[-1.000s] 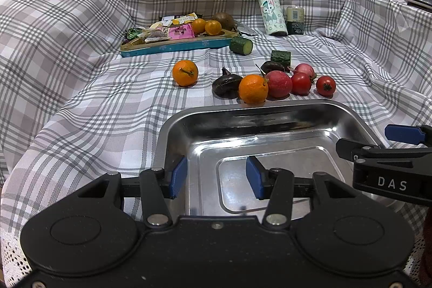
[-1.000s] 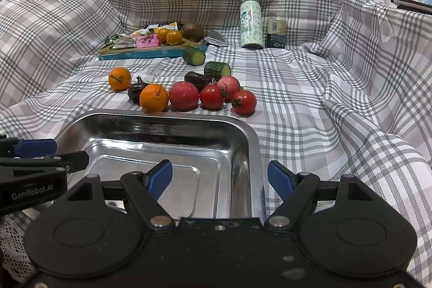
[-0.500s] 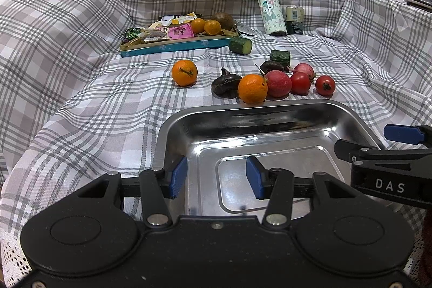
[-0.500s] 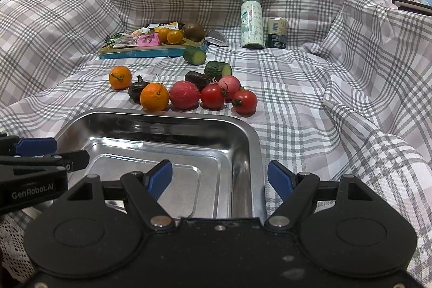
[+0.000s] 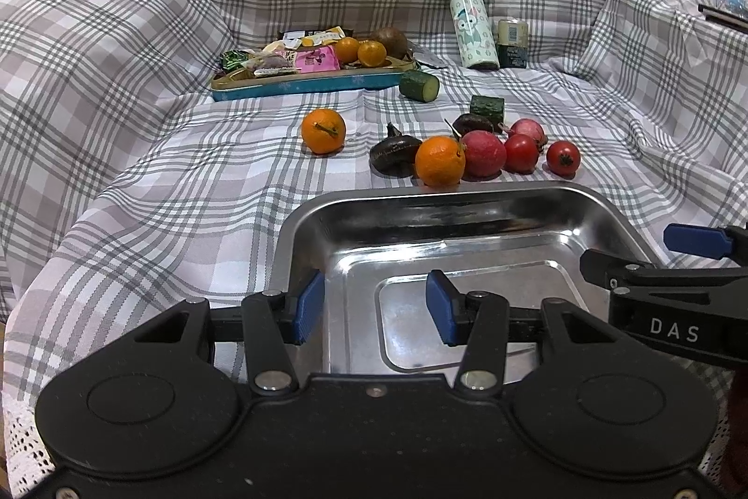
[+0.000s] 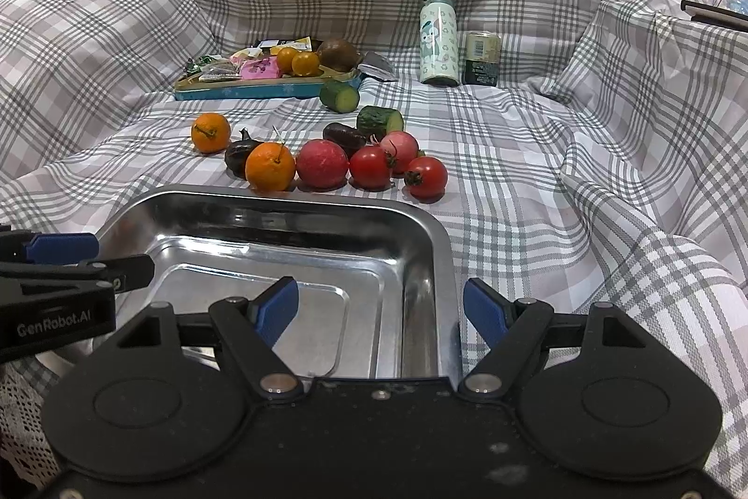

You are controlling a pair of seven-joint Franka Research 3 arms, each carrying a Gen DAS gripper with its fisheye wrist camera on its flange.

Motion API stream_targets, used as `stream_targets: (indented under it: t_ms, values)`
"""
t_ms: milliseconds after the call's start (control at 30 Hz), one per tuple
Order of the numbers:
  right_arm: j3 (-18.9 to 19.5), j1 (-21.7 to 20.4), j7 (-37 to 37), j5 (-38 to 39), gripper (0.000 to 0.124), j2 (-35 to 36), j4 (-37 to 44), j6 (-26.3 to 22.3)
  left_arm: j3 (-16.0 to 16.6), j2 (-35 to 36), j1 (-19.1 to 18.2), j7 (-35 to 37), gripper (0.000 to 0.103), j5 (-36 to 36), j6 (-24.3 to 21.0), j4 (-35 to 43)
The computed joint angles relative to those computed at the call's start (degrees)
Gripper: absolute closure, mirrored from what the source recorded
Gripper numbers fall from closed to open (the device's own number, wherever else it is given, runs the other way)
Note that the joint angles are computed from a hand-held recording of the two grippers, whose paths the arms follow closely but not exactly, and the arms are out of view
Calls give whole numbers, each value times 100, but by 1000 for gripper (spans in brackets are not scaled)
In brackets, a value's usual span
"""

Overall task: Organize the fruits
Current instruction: 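Close the left tool on the dark plum while the right tool reaches the tomato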

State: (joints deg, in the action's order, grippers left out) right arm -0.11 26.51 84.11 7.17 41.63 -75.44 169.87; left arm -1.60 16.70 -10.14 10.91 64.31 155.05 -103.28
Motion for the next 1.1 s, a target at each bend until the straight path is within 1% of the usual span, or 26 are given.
stream_targets:
  t_ms: [167,333,500,567,667,733,833,900,967,1033,1100]
  values:
    - [63,-52,-89,39,45,-68,-119,154,43,-111,1,-284,48,207,83,-78]
    - [371,-253,-528,159,47,-218,-380,411,36,-204,49,-609,48,427,132,-129]
    - [389,-224,-849,208,47,-298,-493,495,2,-275,142,-894,48,460,161,-163]
    - [412,-233,-888,281,47,-300,-471,470,-45,-275,222,-738,48,221,215,-161]
    - [632,-410,-997,479,47,-264,-278,148,-86,-262,297,-443,48,-142,291,-126]
    - [419,-275,-807,486,47,-226,-137,32,-111,-226,314,-135,48,-401,232,-44]
    - [404,-299,-750,496,47,-118,171,-175,-118,-119,340,342,48,-769,193,159]
    - [447,-349,-744,523,47,16,486,-347,-124,-15,377,665,48,-1082,197,324]
    - [388,-330,-682,485,47,229,906,-526,-108,100,416,946,48,-1377,254,489]
    - [311,-297,-597,417,47,508,1404,-696,-74,230,439,1187,48,-1632,308,672]
    - [258,-292,-504,349,47,850,2012,-950,-40,401,443,1457,48,-1866,266,919]
